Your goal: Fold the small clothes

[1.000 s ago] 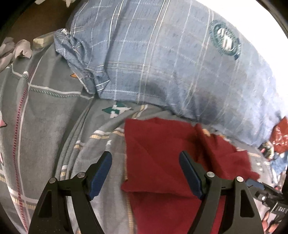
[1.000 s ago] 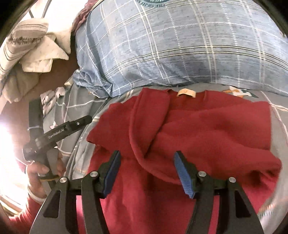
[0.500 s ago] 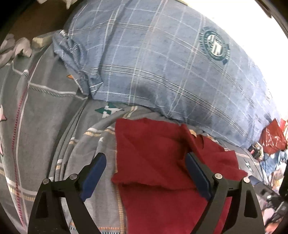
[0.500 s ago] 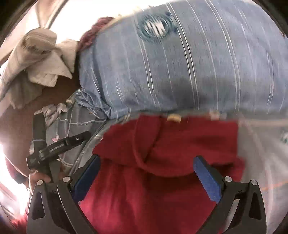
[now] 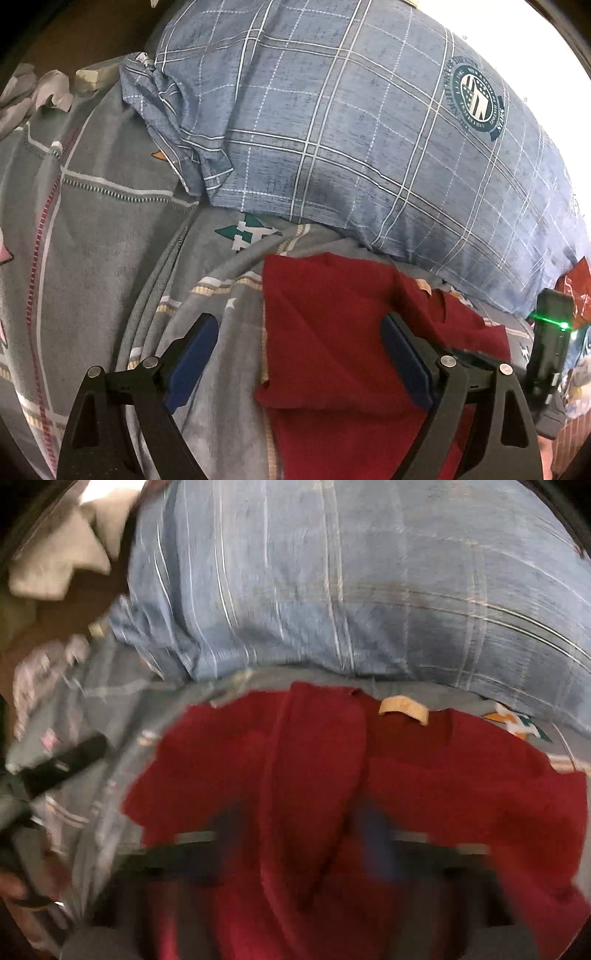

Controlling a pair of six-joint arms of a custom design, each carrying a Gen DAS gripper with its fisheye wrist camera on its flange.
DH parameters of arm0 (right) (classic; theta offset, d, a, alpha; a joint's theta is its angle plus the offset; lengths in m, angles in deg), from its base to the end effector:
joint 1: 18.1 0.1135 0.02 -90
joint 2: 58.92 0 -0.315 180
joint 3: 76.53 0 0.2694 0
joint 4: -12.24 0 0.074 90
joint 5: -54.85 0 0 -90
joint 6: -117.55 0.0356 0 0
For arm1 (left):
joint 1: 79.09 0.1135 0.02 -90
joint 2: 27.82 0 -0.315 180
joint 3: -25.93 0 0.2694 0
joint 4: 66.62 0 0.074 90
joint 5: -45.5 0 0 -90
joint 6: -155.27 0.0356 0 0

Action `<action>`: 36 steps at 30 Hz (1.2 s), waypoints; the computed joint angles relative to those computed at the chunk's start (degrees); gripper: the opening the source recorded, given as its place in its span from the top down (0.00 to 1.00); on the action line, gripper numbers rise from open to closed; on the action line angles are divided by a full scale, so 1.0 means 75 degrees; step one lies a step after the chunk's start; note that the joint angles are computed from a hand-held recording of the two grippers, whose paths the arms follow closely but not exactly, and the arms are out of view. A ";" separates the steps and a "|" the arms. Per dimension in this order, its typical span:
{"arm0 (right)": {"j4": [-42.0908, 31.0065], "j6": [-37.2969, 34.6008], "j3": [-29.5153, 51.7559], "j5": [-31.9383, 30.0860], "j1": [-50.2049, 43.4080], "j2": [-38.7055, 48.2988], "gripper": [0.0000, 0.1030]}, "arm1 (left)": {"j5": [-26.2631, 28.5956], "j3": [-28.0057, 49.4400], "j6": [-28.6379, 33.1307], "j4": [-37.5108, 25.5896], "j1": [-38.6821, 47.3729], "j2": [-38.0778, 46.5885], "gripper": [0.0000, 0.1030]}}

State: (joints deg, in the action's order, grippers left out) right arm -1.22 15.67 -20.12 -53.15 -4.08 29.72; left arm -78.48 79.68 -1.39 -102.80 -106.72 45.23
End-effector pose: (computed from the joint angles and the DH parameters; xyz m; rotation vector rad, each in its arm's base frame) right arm 0.3037 0.0872 0.2076 -0.6736 2.2537 0.3896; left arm 0.2228 -0.0942 0.2405 -0.9796 2.1068 -0.0462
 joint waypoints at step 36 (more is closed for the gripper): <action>0.0493 -0.2501 -0.0015 -0.2161 -0.4865 -0.0802 0.93 | 0.0925 0.0888 0.2391 0.1164 0.0992 0.0873 0.96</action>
